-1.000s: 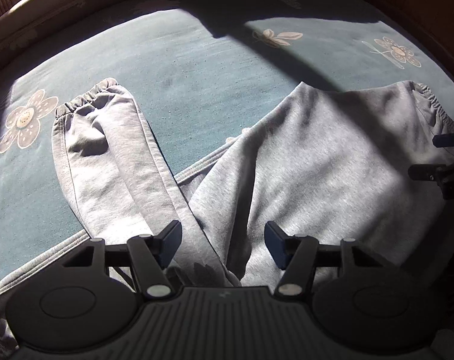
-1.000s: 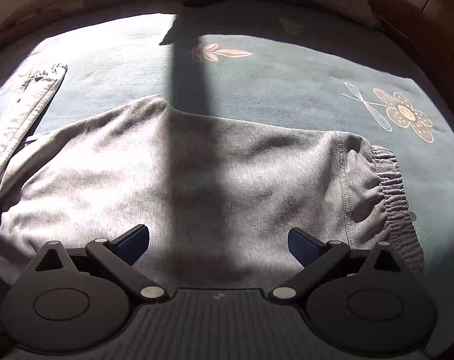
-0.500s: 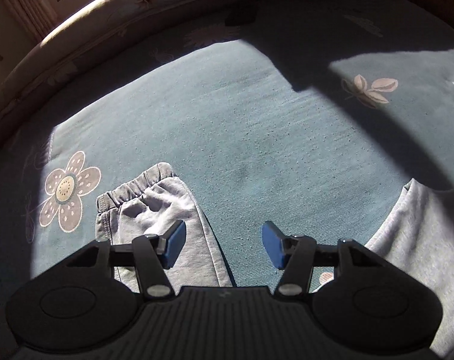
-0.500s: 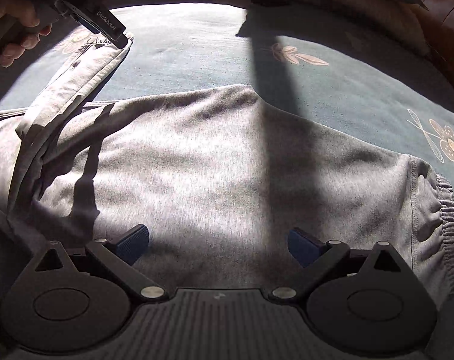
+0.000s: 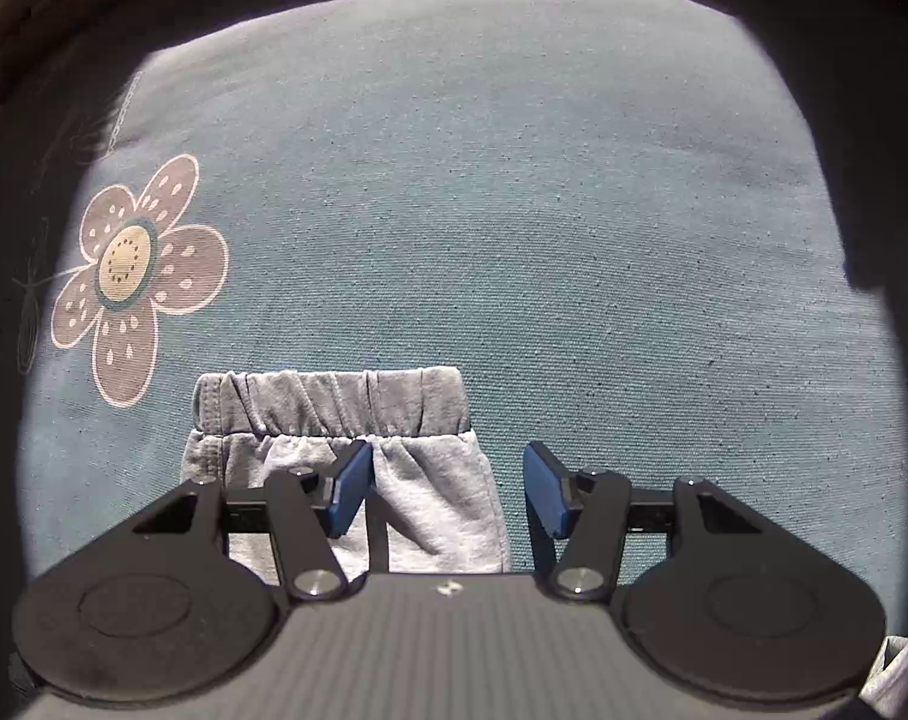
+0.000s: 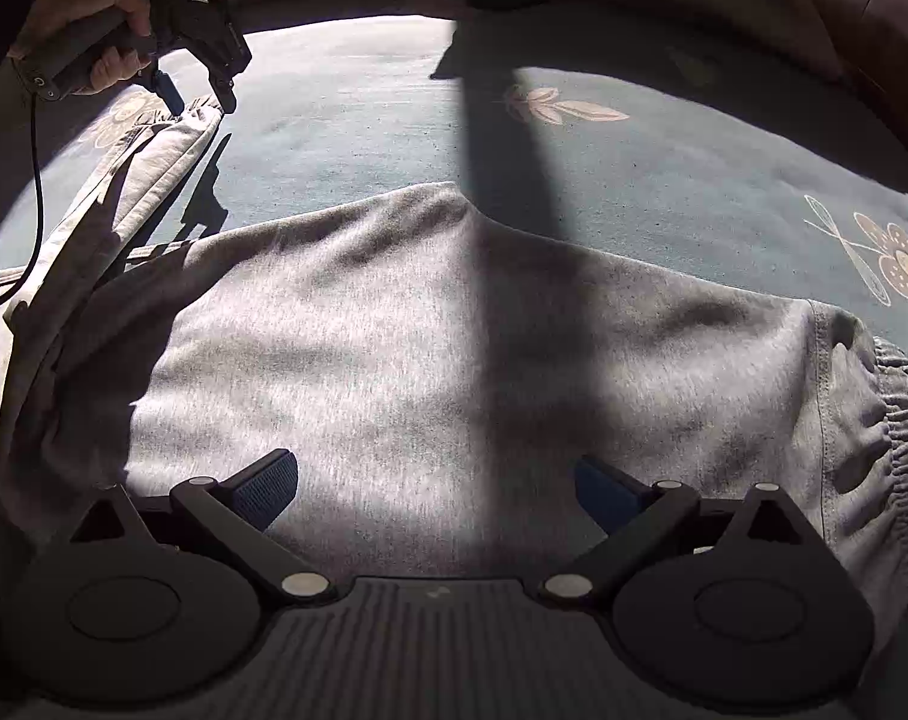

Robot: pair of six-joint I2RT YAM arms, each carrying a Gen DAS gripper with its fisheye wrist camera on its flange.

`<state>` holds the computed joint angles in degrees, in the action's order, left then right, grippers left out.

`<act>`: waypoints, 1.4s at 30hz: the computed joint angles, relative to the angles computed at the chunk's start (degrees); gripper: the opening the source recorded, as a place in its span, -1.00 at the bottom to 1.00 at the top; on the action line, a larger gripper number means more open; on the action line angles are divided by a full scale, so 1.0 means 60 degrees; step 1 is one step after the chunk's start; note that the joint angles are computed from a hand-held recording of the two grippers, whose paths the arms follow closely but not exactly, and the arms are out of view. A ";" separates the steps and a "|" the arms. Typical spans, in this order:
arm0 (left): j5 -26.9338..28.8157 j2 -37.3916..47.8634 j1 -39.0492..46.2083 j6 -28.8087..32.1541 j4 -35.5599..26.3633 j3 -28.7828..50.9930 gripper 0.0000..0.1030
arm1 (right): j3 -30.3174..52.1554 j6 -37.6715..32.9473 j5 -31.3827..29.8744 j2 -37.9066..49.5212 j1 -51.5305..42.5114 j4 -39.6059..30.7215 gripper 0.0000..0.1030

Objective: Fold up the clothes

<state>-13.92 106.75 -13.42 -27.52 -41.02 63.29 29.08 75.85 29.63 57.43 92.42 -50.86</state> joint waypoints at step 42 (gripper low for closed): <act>0.4756 -1.0036 0.7532 0.4963 -0.5085 -0.2042 -0.97 | 0.1255 -0.1199 0.0119 0.1333 0.0031 0.0334 0.96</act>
